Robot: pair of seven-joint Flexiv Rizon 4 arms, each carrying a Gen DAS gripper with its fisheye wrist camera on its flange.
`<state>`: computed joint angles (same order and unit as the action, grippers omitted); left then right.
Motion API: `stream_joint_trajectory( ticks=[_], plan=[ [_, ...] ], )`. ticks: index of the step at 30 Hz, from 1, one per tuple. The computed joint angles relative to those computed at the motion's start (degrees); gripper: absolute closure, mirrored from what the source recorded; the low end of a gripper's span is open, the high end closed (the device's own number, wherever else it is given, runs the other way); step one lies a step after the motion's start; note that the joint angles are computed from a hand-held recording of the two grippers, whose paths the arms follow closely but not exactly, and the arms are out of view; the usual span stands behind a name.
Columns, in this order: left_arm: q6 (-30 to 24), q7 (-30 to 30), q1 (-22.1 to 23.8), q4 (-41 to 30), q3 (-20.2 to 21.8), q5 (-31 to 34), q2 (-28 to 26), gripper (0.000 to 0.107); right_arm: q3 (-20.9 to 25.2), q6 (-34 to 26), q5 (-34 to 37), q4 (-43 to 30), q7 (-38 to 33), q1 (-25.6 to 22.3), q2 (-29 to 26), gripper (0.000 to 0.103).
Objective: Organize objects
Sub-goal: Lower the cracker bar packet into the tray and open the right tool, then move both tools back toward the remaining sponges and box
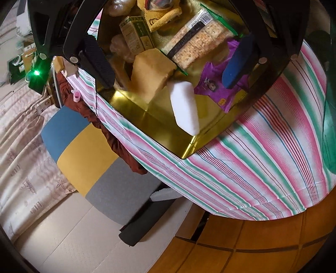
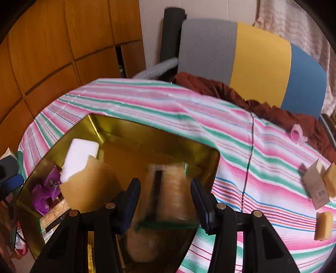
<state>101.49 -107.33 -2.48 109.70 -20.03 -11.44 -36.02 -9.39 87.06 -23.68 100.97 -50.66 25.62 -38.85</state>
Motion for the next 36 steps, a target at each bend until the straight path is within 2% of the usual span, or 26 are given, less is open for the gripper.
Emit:
stream_joint_trajectory(
  ticks=[4,8,14,20,27,32,36],
  plan=[
    [-0.46,0.34,-0.18,-0.20,-0.18,0.08,-0.13,0.004,1.27,1.49,1.41,1.51,0.58,-1.13,0.74,0.053],
    [-0.49,0.79,-0.86,-0.34,-0.08,0.34,-0.23,0.004,-4.60,8.55,3.81,6.72,2.62,3.76,2.77,0.053],
    [-0.63,2.31,-0.72,-0.14,-1.86,1.35,-0.40,0.004,-13.26,13.58,10.40,12.97,1.15,12.33,5.30,0.053],
    [-0.21,4.52,-0.89,0.06,-3.59,2.97,-0.36,0.004,-16.12,16.30,18.19,17.27,-0.79,15.60,7.53,0.053],
    [-1.40,8.25,-1.44,-0.12,-5.83,4.42,-0.63,0.004,-14.17,16.37,24.46,21.19,-2.06,13.99,9.43,0.053],
    [-0.89,11.61,-1.12,0.30,-8.75,6.18,-1.01,0.004,-14.94,17.34,26.97,24.44,-2.65,13.97,9.79,0.053],
    [-1.27,15.13,-2.74,-0.15,-9.09,7.70,-1.20,0.004,-15.20,17.51,28.86,27.10,-3.03,13.03,9.89,0.053]
  ],
)
